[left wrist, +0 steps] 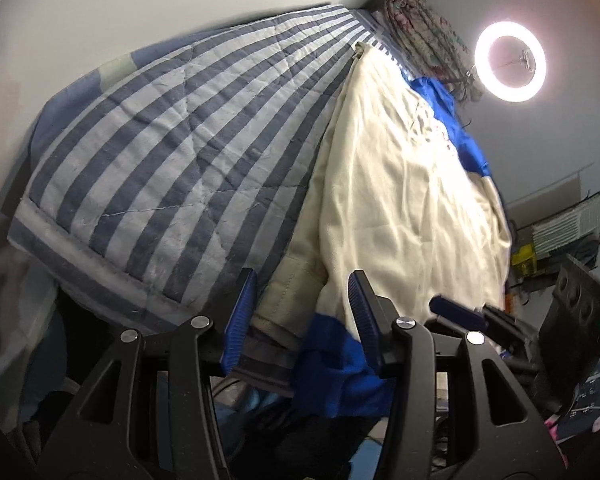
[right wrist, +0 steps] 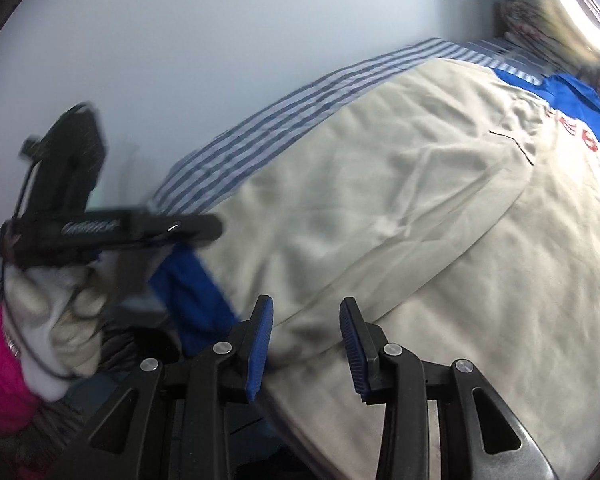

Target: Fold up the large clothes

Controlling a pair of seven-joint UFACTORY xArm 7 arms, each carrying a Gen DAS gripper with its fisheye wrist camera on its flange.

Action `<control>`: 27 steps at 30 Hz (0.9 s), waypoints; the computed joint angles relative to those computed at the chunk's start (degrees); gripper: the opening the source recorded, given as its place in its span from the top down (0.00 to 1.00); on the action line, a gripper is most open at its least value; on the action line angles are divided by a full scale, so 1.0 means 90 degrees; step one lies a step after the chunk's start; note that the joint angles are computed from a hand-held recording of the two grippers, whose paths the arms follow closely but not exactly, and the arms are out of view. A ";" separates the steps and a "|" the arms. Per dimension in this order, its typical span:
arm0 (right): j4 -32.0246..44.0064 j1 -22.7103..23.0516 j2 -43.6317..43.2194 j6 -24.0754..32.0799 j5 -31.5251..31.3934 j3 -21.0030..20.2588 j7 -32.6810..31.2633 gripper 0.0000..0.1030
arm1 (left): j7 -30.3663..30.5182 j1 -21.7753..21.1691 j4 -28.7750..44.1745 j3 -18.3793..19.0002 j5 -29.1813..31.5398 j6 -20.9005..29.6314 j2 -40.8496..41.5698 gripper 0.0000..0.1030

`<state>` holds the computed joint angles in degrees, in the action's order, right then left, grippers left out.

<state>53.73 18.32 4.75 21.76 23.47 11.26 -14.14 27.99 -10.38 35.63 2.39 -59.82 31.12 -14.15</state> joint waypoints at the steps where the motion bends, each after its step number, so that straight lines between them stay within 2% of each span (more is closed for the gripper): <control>1: 0.0067 -0.0066 0.0064 0.0058 0.0223 0.0031 -0.0135 0.64 | 0.0011 -0.0013 0.0001 -0.0018 -0.0007 -0.0033 0.0029 0.53; 2: 0.0086 -0.0102 0.0107 0.0097 0.0414 0.0048 -0.0214 0.64 | 0.0076 -0.0039 0.0018 -0.0026 -0.0041 -0.0039 0.0098 0.53; 4: 0.0230 -0.0064 0.0305 0.0208 0.0279 -0.0038 -0.0087 0.64 | 0.0154 -0.0078 0.0039 -0.0096 -0.0065 -0.0148 0.0136 0.54; 7: 0.0125 -0.0003 0.0341 0.0141 -0.0073 -0.0033 0.0177 0.64 | -0.0022 -0.0101 0.0118 -0.0214 0.0327 -0.0215 0.0213 0.80; 9: 0.0161 -0.0092 0.0316 0.0244 0.0141 0.0026 0.0026 0.64 | 0.0013 -0.0166 0.0055 -0.0224 0.0246 -0.0341 0.0097 0.84; 11: 0.0210 -0.0251 0.0197 0.0465 0.0734 0.0093 -0.0341 0.64 | 0.0085 -0.0252 -0.0035 -0.0193 0.0136 -0.0420 -0.0132 0.85; 13: 0.0254 -0.0298 0.0061 0.0550 0.1081 0.0041 -0.0542 0.58 | 0.0142 -0.0348 -0.0101 -0.0156 0.0062 -0.0481 -0.0362 0.86; 15: 0.0427 -0.0323 0.0000 0.0623 0.1138 -0.0077 -0.0475 0.41 | 0.0070 -0.0446 -0.0173 -0.0240 0.0227 -0.0709 -0.0561 0.86; 17: 0.0693 -0.0336 0.0084 0.0647 0.1020 -0.0173 -0.0280 0.37 | -0.0053 -0.0581 -0.0247 -0.0313 0.0475 -0.0951 -0.0716 0.87; 19: 0.1182 -0.0364 0.0326 0.0745 0.0743 -0.0243 0.0030 0.35 | -0.0159 -0.0743 -0.0278 -0.0325 0.0690 -0.1140 -0.0787 0.87; 21: 0.1843 -0.0378 0.0713 0.0988 0.0334 -0.0292 0.0400 0.25 | -0.0316 -0.0860 -0.0300 -0.0380 0.1013 -0.1332 -0.0829 0.87; 25: 0.3551 -0.0238 0.1872 0.1703 -0.0747 -0.0445 0.1567 0.25 | -0.0413 -0.1184 -0.0252 -0.0147 0.1196 -0.1440 -0.0755 0.87; 26: 0.3690 -0.0295 0.1906 0.1971 -0.1026 -0.0362 0.1816 0.25 | -0.0447 -0.1236 -0.0245 -0.0117 0.1228 -0.1466 -0.0730 0.87; 27: 0.4073 -0.0092 0.2206 0.1972 -0.1369 -0.0546 0.2061 0.25 | -0.0457 -0.1284 -0.0240 -0.0077 0.1249 -0.1475 -0.0711 0.87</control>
<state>90.38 17.48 24.60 39.50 11.15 6.34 4.41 23.87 -21.93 33.47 1.69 -48.59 17.84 -20.55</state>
